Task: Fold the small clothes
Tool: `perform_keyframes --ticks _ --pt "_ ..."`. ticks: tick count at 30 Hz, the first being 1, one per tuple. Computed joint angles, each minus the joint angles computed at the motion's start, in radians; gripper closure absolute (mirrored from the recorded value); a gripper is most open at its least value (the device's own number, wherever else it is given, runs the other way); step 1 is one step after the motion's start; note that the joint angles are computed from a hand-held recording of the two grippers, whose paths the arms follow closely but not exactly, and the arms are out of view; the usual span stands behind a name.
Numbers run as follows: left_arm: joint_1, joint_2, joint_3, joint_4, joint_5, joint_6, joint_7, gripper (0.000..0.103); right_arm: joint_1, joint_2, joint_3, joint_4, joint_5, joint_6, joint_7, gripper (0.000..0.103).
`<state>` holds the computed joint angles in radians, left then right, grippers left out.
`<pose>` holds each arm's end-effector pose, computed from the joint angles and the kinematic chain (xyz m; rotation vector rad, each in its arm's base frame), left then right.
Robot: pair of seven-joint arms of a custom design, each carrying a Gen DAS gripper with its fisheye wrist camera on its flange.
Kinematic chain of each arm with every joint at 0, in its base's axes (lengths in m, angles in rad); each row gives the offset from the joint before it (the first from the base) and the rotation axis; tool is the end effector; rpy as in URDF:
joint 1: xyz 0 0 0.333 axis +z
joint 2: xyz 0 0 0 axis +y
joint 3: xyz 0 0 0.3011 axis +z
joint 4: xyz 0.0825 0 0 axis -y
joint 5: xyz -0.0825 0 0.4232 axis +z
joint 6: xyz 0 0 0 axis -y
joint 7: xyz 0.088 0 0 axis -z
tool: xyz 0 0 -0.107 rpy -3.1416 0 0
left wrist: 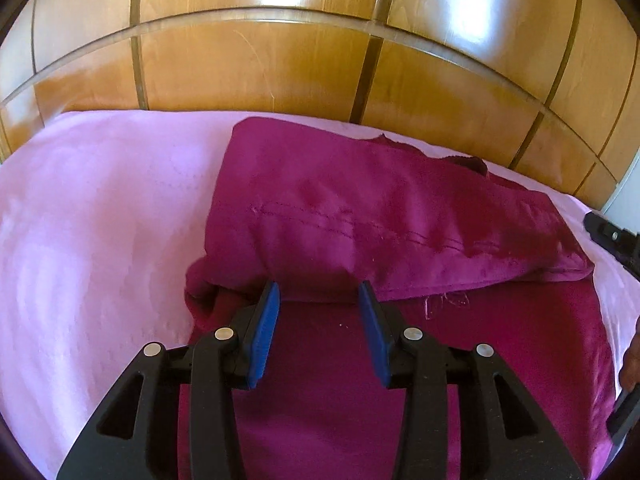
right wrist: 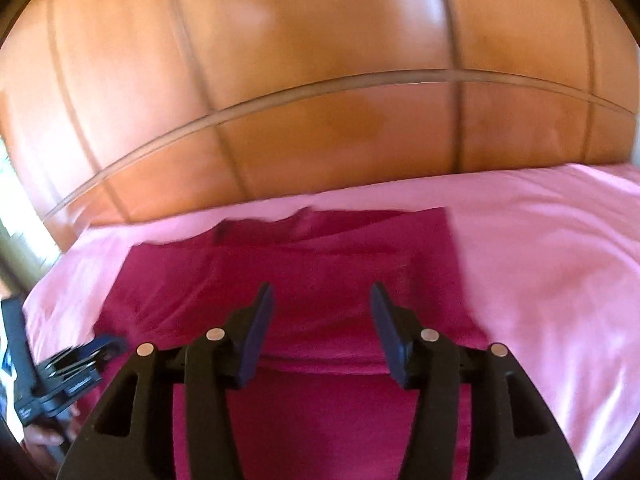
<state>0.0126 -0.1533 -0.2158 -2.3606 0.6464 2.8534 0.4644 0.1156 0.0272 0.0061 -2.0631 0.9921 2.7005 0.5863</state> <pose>0.5353 -0.1448 0.4137 -2.0894 1.4924 -0.7325 0.6236 0.0477 0.4427 -1.8661 1.3523 -0.3443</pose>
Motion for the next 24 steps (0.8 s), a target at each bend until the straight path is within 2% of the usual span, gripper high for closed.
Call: perform_keyframes --ticks 4,6,10,14,17,24 --pt "-0.005 0.013 -0.001 0.008 -0.001 -0.013 0.001 0.062 0.019 0.037 0.016 -0.027 -0.124 0.048 0.06 0.049" --pt "-0.008 0.012 -0.001 0.007 0.006 -0.015 -0.007 0.062 0.007 0.042 0.025 -0.028 -0.05 0.048 0.0 0.049" --pt "-0.005 -0.01 -0.016 0.007 0.052 -0.046 -0.069 0.062 -0.006 0.047 0.028 -0.02 0.01 0.025 -0.038 0.049" --pt "0.01 -0.061 -0.039 -0.012 0.146 -0.074 -0.163 0.061 -0.007 0.049 0.03 -0.022 0.031 0.029 -0.058 0.048" --pt "0.026 -0.1 -0.056 -0.03 0.209 -0.078 -0.214 0.051 -0.005 0.047 0.031 -0.027 0.036 0.034 -0.065 0.048" --pt "0.047 -0.126 -0.062 -0.029 0.262 -0.081 -0.226 0.051 -0.003 0.047 0.031 -0.028 0.037 0.039 -0.071 0.047"
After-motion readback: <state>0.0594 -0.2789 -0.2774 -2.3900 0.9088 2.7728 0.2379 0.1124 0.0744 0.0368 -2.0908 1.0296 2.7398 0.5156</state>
